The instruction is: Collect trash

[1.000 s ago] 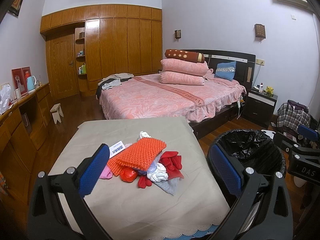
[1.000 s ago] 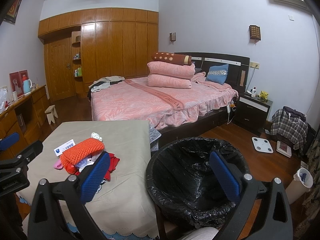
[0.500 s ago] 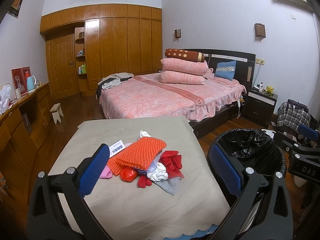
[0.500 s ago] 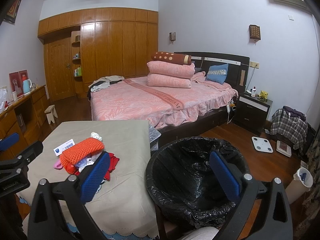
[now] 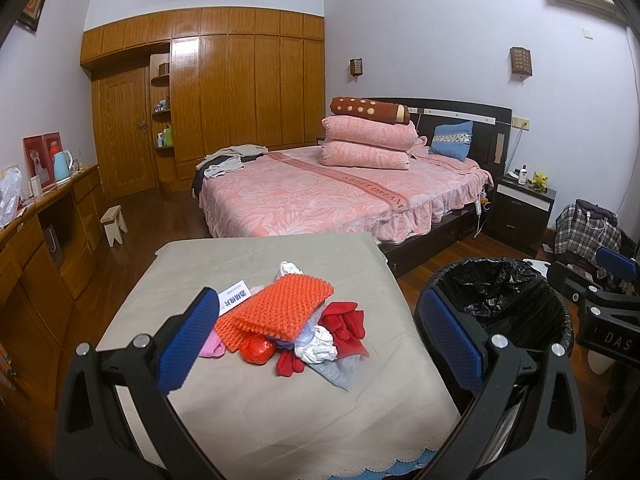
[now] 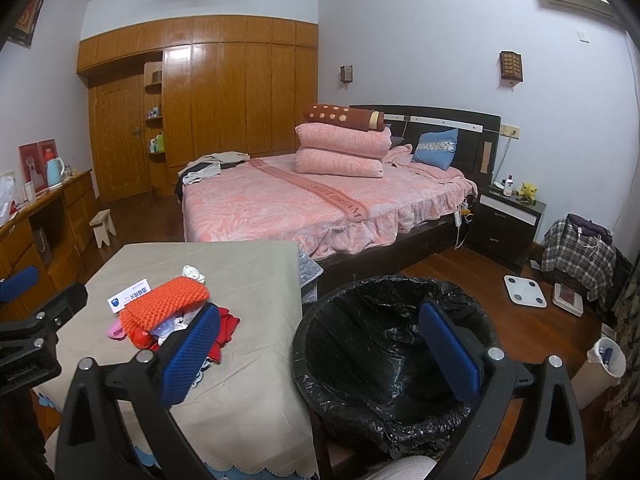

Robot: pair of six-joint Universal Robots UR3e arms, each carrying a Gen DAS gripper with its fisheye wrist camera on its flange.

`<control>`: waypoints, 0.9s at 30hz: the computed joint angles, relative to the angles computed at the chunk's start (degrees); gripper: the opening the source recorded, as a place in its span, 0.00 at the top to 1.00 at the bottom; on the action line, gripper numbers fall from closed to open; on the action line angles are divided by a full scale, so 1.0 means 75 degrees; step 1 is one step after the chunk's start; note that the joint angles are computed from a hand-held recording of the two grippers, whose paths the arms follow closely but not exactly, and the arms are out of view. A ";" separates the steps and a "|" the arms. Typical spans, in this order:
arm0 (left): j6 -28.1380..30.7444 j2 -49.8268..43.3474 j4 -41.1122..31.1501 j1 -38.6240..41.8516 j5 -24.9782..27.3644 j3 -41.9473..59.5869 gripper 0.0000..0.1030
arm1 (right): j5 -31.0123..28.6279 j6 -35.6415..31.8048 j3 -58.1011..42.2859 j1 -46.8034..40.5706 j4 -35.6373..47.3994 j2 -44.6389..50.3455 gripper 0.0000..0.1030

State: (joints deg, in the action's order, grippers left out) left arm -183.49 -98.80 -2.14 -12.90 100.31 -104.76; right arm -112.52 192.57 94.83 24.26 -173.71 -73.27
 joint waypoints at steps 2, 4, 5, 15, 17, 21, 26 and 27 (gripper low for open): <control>-0.0007 0.0004 -0.0030 -0.0046 0.0035 0.0033 0.05 | 0.0022 -0.0001 -0.0027 -0.0011 0.0011 0.0018 0.06; 0.0001 0.0005 -0.0022 -0.0023 0.0018 0.0018 0.05 | 0.0003 0.0014 -0.0058 0.0015 0.0024 0.0041 0.06; 0.0003 0.0007 -0.0022 -0.0013 0.0010 0.0011 0.05 | -0.0017 0.0017 -0.0060 0.0027 0.0039 0.0036 0.06; 0.0009 -0.0140 0.0197 0.0108 -0.0121 -0.0129 0.05 | 0.0055 -0.0035 -0.0432 0.0033 0.0059 0.0430 0.06; 0.0007 -0.0146 0.0261 0.0150 -0.0154 -0.0199 0.05 | 0.0065 -0.0038 -0.0627 0.0054 0.0109 0.0582 0.06; 0.0077 -0.0160 0.0497 0.0311 -0.0346 -0.0428 0.05 | 0.0216 -0.0143 -0.0881 0.0015 0.0070 0.0837 0.06; 0.0188 -0.0303 0.1023 0.0675 -0.0594 -0.0831 0.05 | 0.0394 -0.0149 -0.1569 -0.0007 0.0029 0.1584 0.06; 0.0205 -0.0539 0.0952 0.0682 -0.0642 -0.0514 0.05 | 0.0426 -0.0146 -0.1686 -0.0004 0.0027 0.1705 0.06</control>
